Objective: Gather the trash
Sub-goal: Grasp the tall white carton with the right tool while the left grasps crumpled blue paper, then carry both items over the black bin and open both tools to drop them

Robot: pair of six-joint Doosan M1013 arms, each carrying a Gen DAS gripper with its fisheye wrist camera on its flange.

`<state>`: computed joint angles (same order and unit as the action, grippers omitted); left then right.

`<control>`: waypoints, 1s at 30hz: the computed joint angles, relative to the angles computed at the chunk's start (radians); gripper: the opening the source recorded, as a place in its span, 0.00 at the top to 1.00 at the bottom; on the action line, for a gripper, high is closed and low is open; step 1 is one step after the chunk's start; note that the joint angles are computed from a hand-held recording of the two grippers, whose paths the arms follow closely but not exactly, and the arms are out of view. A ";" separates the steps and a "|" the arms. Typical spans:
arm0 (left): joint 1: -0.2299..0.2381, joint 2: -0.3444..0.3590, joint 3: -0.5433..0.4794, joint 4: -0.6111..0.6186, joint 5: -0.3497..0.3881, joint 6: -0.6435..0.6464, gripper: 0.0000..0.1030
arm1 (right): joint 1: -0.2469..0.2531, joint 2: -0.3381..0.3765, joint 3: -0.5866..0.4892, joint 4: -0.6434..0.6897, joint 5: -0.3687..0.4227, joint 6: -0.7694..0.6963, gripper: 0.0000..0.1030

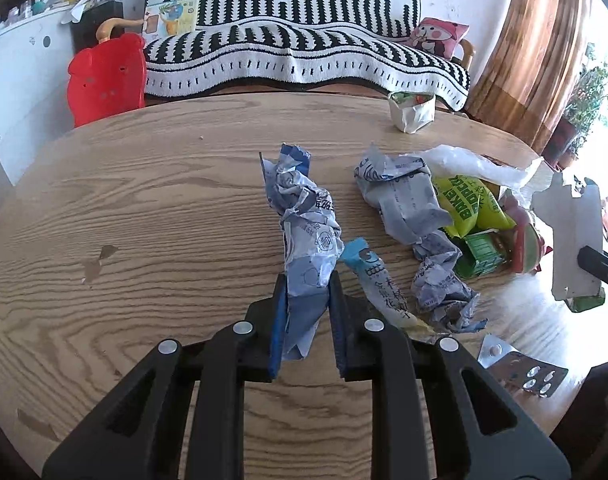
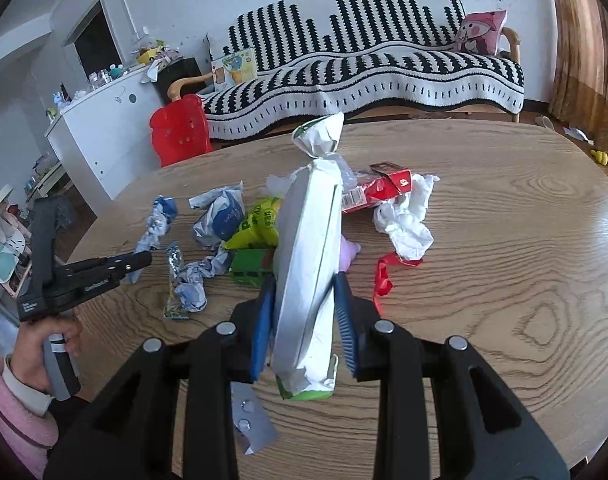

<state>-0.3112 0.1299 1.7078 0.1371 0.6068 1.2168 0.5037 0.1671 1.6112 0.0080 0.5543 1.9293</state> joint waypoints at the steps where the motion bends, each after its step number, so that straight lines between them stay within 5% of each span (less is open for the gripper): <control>1: 0.000 -0.003 0.002 0.002 -0.001 -0.002 0.81 | -0.001 0.001 -0.001 0.001 0.004 0.003 0.71; 14: -0.003 -0.016 0.013 0.013 -0.002 -0.024 0.81 | -0.010 0.002 0.000 0.010 0.016 0.015 0.71; 21: -0.002 -0.019 0.015 0.020 0.000 -0.028 0.81 | 0.001 0.002 -0.001 -0.249 0.032 0.246 0.71; 30: -0.009 -0.052 0.046 0.043 -0.059 -0.054 0.81 | -0.032 0.003 0.009 -0.214 0.032 0.268 0.71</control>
<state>-0.3198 0.0778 1.7538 0.1801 0.5473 1.1627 0.4721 0.1706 1.6205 -0.2056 0.5863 2.1973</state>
